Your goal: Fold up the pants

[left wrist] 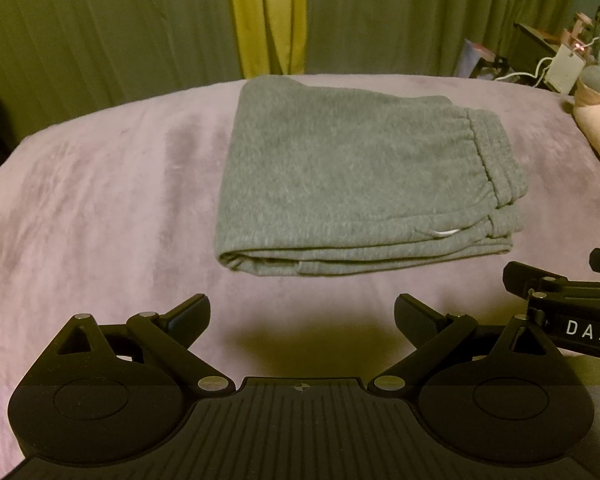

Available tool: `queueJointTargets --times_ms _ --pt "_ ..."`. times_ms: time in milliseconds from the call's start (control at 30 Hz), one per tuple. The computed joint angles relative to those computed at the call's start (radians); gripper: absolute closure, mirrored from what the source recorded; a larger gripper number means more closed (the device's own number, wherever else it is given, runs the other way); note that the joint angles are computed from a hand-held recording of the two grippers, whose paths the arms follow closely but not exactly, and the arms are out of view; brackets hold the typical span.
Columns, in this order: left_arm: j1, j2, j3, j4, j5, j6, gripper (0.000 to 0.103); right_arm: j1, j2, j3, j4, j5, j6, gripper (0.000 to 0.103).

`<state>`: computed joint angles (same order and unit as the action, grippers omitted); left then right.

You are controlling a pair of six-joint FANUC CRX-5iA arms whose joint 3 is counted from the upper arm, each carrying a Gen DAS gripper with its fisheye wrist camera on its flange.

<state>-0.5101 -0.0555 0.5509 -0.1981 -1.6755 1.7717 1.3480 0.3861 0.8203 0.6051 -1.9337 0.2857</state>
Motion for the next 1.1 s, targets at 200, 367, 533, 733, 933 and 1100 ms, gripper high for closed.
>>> queueJointTargets --times_ms 200,367,533,733,933,1100 --pt "0.001 -0.001 0.001 -0.003 0.002 0.005 0.002 0.001 -0.001 0.001 0.002 0.001 -0.001 0.004" --pt "0.007 -0.001 -0.001 0.004 0.005 0.005 0.002 0.002 -0.001 0.002 0.002 0.002 -0.005 0.004" --pt "0.008 -0.002 0.002 0.01 0.007 0.004 0.002 0.004 0.002 0.01 0.005 0.0 -0.002 0.004" --pt "0.001 0.0 0.006 0.003 0.005 0.002 0.002 0.004 0.006 0.014 0.007 0.0 0.0 0.004" --pt "0.001 0.003 0.01 0.002 0.003 0.004 0.002 0.002 0.008 0.019 0.007 -0.001 0.003 0.004" --pt "0.0 0.003 0.011 -0.002 0.003 0.005 0.002 0.001 0.01 0.022 0.006 -0.003 0.005 0.004"
